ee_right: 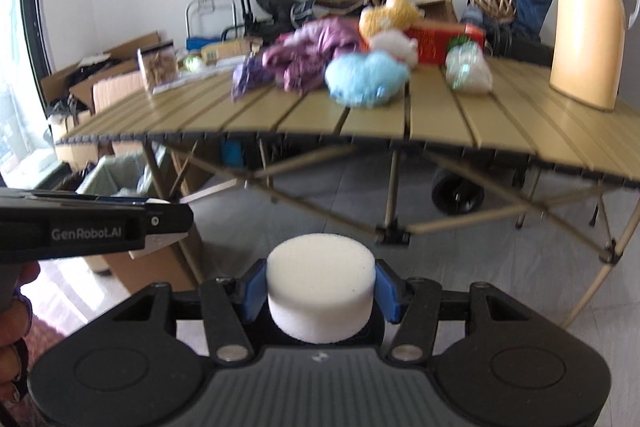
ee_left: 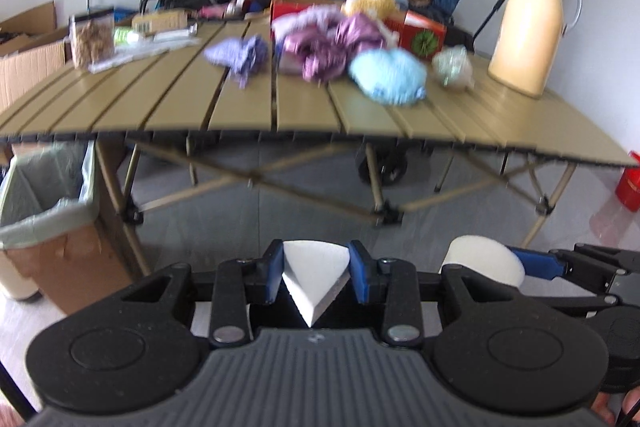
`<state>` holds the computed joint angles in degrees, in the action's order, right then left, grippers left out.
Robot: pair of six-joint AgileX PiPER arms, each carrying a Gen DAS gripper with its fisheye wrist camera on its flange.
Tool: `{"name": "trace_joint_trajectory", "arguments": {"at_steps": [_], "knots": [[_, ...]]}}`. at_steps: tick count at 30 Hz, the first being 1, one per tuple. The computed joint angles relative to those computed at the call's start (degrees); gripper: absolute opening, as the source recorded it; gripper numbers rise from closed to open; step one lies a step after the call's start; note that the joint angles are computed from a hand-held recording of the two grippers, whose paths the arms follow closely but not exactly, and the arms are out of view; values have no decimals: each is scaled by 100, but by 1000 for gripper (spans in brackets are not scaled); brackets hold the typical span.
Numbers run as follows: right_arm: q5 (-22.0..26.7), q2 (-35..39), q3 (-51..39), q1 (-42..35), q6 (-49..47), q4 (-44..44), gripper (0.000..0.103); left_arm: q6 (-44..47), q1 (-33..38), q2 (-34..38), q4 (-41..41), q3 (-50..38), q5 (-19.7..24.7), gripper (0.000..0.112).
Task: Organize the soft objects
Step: 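Carry both sponges back from the table and over the black bin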
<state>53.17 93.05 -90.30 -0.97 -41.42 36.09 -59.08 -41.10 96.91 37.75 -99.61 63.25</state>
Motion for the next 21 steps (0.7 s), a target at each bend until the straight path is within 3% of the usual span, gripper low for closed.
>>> {"name": "trace_joint_trajectory", "arguments": {"at_steps": [21], "knots": [[546,152,524,330,720,-1189,54,145,272,-172,-1030,1108,142,35]]}}
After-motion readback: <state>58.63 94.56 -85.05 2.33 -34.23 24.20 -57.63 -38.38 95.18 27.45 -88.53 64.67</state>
